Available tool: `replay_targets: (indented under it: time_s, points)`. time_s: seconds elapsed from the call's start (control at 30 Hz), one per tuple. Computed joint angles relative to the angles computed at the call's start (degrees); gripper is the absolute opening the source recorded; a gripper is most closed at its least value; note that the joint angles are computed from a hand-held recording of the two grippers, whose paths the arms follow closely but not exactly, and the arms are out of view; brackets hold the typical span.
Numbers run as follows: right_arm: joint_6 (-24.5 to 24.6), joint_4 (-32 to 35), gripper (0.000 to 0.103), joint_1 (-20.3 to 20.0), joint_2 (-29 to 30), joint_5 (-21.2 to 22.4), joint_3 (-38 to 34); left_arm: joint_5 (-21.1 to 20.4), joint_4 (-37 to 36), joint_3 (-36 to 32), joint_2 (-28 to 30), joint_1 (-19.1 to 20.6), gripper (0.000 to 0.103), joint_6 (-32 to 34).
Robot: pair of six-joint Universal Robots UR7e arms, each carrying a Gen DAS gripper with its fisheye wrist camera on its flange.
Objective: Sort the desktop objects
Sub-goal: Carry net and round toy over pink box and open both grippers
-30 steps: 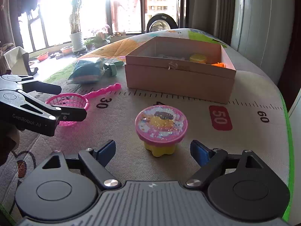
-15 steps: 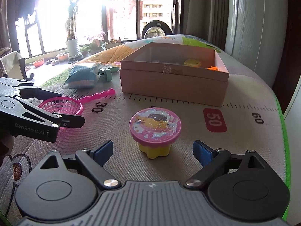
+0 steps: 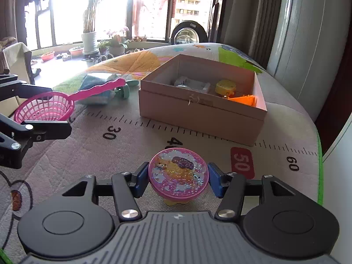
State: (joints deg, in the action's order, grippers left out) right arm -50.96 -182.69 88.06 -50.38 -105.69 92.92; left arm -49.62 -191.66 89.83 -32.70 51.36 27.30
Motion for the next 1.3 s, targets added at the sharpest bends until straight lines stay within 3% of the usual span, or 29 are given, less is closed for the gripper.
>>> replay_targets:
  time_s: [0.13,0.27,0.37,0.43,0.6,0.8,0.9,0.97,1.0,1.1,1.3]
  points:
    - [4.4,1.5,0.056,0.4,-4.8,5.3,-0.2,-4.6,-4.5,-6.0,2.5,-0.6,0.088,6.7]
    - [6.1,-1.3,0.056,1.1,-6.8,9.0,-2.2,-10.9,-6.8,-19.8,10.0,0.0,0.089,12.7]
    - [4.9,-3.9,0.056,2.0,-5.4,7.2,-4.7,-14.4,1.0,-31.8,15.9,1.6,0.099,11.2]
    - [4.6,-4.8,0.056,2.3,-4.5,5.9,-6.0,-13.0,5.8,-34.2,16.7,2.1,0.100,7.9]
    - [5.4,-3.1,0.056,2.0,-3.0,4.2,-9.2,-5.3,1.5,-23.7,12.8,3.2,0.102,6.6]
    - [9.7,8.4,0.056,3.1,3.8,2.9,-21.6,1.3,2.8,-11.8,6.8,5.3,0.102,-0.9]
    - [12.0,15.5,0.056,3.9,9.2,1.8,-31.0,2.0,3.2,-8.5,4.6,6.3,0.102,-6.1]
    - [14.5,19.9,0.070,4.4,12.9,-0.6,-37.1,2.6,1.6,-7.0,3.7,6.7,0.103,-8.1]
    - [15.5,20.5,0.070,4.5,14.2,-1.7,-38.9,2.9,0.4,-6.4,3.3,6.7,0.103,-8.7]
    - [14.9,20.6,0.070,5.1,15.3,-3.6,-39.5,3.8,-2.6,-6.6,3.6,7.0,0.103,-10.0]
    - [12.8,24.9,0.075,7.3,17.4,-4.9,-39.7,2.9,0.3,-6.8,2.7,7.8,0.103,-14.8]
